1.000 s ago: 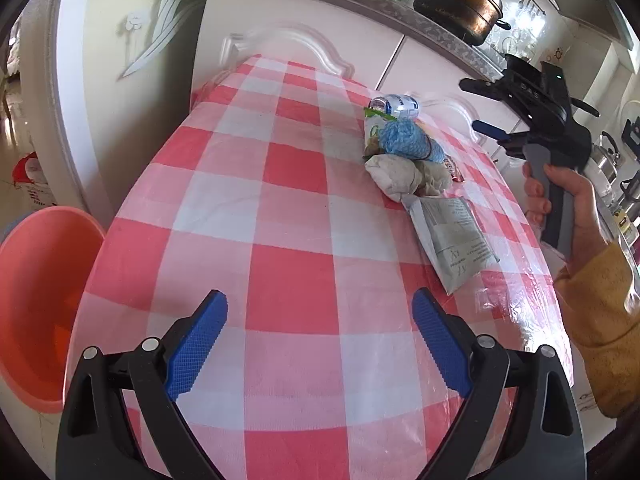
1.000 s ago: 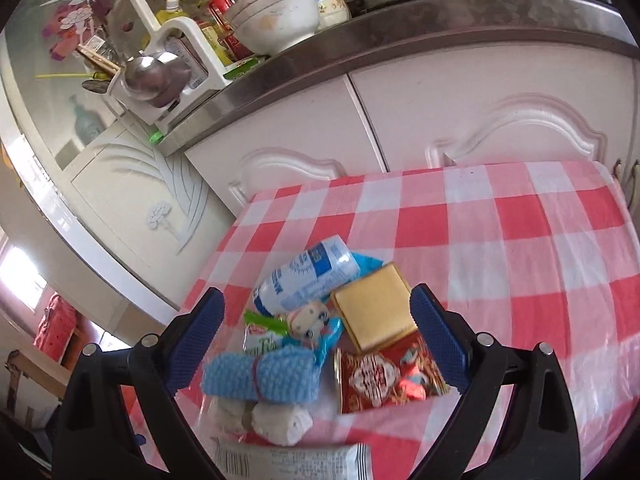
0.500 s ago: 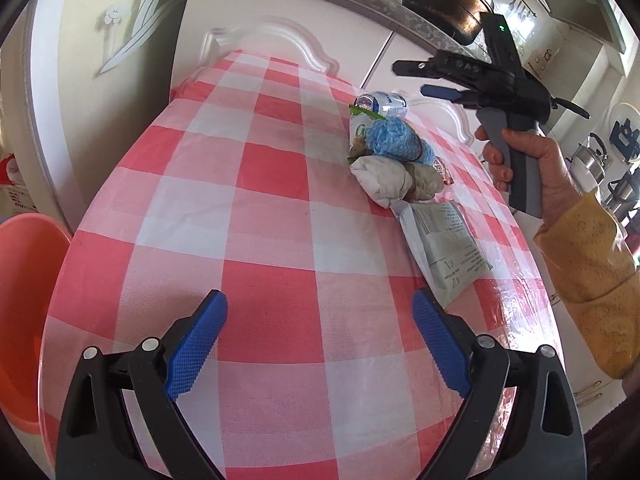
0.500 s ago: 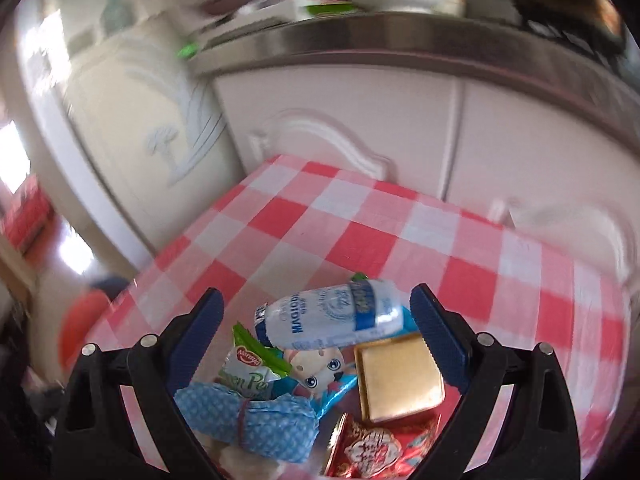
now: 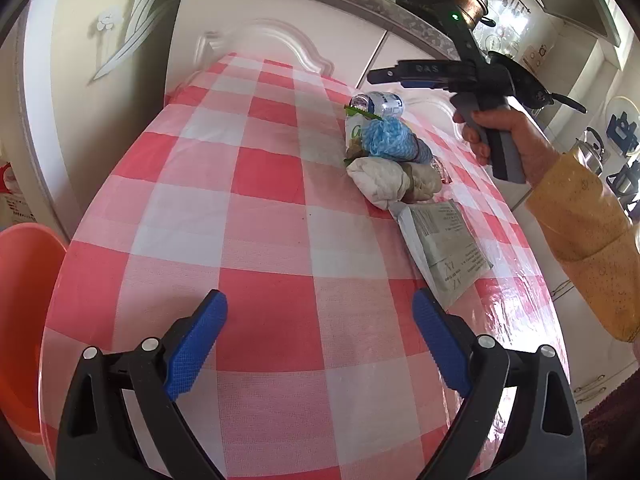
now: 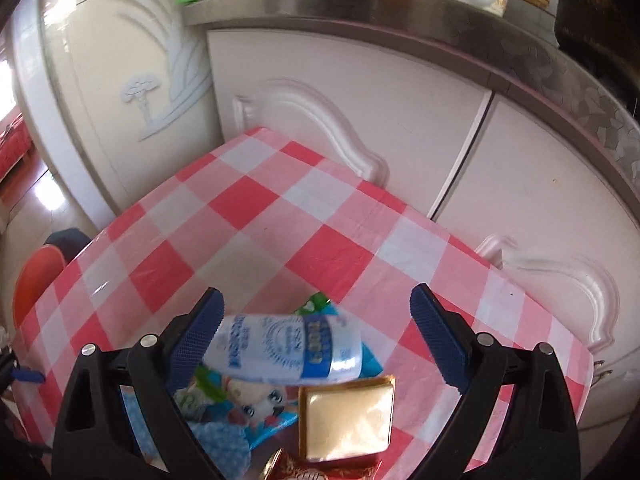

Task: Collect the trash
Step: 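Lower the right tool onto the white milk bottle and close it, then grasp the blue cloth bundle with the left tool while the right tool holds the bottle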

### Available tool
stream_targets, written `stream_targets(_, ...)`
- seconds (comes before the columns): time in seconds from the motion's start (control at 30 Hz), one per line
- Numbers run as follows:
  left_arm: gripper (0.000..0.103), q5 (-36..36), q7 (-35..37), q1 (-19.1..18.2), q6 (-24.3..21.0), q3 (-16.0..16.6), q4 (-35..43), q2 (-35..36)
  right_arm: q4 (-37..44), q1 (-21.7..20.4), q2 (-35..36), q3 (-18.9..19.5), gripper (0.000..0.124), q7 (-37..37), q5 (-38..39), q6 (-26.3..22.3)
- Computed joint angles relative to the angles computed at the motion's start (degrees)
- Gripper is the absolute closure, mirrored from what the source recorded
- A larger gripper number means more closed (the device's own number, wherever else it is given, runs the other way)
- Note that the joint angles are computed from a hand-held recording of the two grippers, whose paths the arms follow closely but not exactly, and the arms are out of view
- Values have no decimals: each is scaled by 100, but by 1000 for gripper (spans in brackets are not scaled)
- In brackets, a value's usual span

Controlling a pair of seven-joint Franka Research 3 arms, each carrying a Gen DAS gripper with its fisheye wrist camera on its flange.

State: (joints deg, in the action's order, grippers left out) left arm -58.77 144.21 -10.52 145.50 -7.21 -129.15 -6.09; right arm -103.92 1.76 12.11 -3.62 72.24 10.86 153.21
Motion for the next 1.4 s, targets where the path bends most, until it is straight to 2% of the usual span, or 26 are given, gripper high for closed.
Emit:
stream_targets(0.13,10,34,-9,-3,22,-13,26,25,684,-99,459,69,34,20,378,-514)
stream_targets(0.2,10,84,-66,6,-6,-14,51,39,973,-20,655,7,67,175,163,-874)
stream_targets(0.27,10,72,-96,23,-70,0,80,55,1070,87,746,-75,84,362,-169,-1185)
stream_targets(0.3,10,46,-94,27,-83,0,81,54,945,86,681,-52,85,326,-186,-1165)
stream_targets(0.4,10,-27,-56,37,-116,-3,96,68,368,106,346,-21,85,304,-208,-954)
stream_targets(0.5,10,-80,-33,46,-240,-9,124,78,-389,120,-89,-12,85,408,-143,-406)
stream_targets(0.7,10,-157,80,3,-342,-48,96,12,-1582,45,-823,152,85,120,775,481)
stream_targets(0.87,10,-242,103,-33,-507,-42,112,-11,-2235,142,-1259,218,85,-258,1722,955)
stream_targets(1.03,10,-342,85,-70,-667,-63,156,-15,-2648,323,-1605,174,83,-679,2625,1131)
stream_targets(1.17,10,-446,152,-116,-674,-99,212,15,-2857,446,-1858,35,61,-1127,3200,1077)
stream_targets(1.23,10,-424,24,-121,-742,-119,303,81,-2970,454,-1980,-40,59,-1244,3366,1006)
stream_targets(1.3,10,-549,9,-123,-808,-133,379,125,-3081,540,-2136,-185,59,-1735,3922,863)
stream_targets(1.4,10,-615,-1,-157,-638,-216,484,193,-3336,610,-2421,-258,59,-2263,4357,862)
